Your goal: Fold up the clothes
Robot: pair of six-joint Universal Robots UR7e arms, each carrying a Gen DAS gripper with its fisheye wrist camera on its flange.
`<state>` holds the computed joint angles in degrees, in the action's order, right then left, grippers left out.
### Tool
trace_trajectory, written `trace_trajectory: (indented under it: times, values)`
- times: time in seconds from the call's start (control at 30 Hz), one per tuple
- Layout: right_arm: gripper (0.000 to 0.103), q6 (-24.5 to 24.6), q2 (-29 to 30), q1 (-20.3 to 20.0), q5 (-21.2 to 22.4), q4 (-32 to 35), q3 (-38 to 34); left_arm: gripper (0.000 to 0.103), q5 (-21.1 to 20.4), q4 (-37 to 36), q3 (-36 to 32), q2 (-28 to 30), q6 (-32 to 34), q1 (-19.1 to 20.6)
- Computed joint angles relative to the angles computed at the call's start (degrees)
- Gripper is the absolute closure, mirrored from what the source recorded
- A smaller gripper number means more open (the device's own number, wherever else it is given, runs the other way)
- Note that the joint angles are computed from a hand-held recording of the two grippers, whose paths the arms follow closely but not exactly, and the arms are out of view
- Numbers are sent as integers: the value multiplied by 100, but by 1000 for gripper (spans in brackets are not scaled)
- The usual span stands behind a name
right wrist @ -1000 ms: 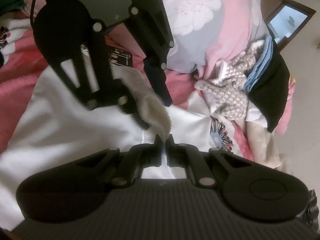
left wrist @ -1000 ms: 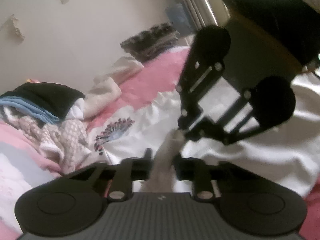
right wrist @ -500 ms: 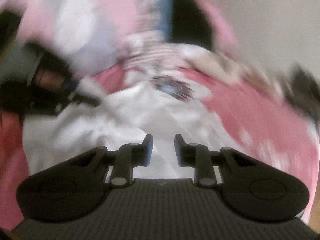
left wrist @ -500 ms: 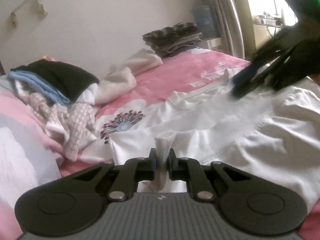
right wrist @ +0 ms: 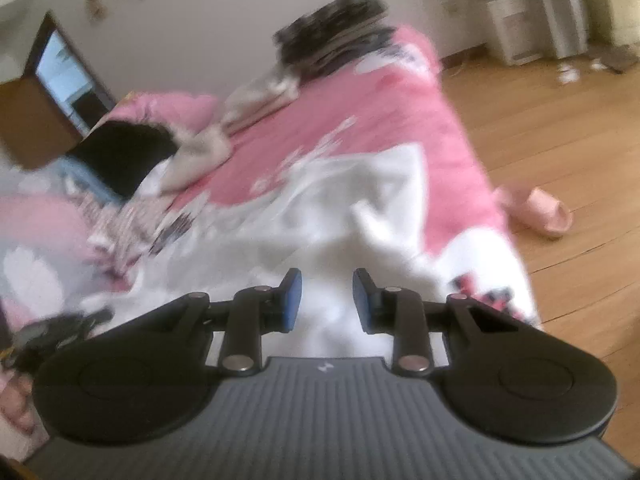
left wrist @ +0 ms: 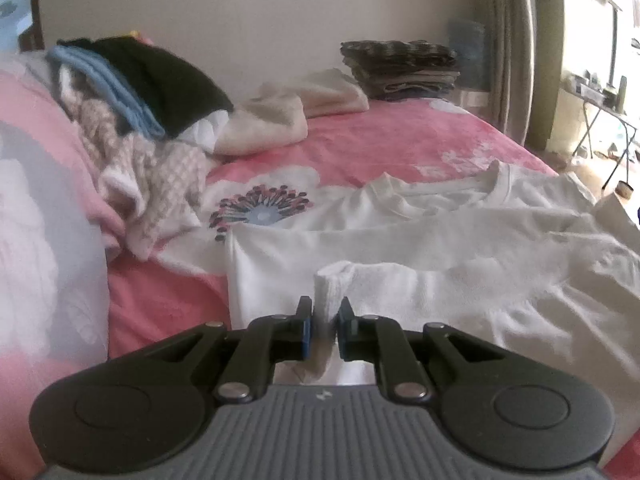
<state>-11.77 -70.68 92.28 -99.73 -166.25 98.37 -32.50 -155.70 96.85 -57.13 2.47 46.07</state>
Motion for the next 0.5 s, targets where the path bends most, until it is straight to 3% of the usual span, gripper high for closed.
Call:
trace_trajectory:
  times: [0.07, 0.13, 0.3, 0.5]
  values:
    - [76, -366, 116, 22, -273, -276, -97, 88, 48, 52, -14, 21, -49, -21]
    - [76, -620, 185, -17, -278, -396, -188, 87, 86, 63, -16, 44, -30, -41]
    - [74, -1013, 339, -89, -218, 158, -519, 87, 132, 50, -30, 94, 16, -66]
    - [75, -1314, 596, -37, -409, 203, -720, 87, 95, 55, -22, 86, 1, -55]
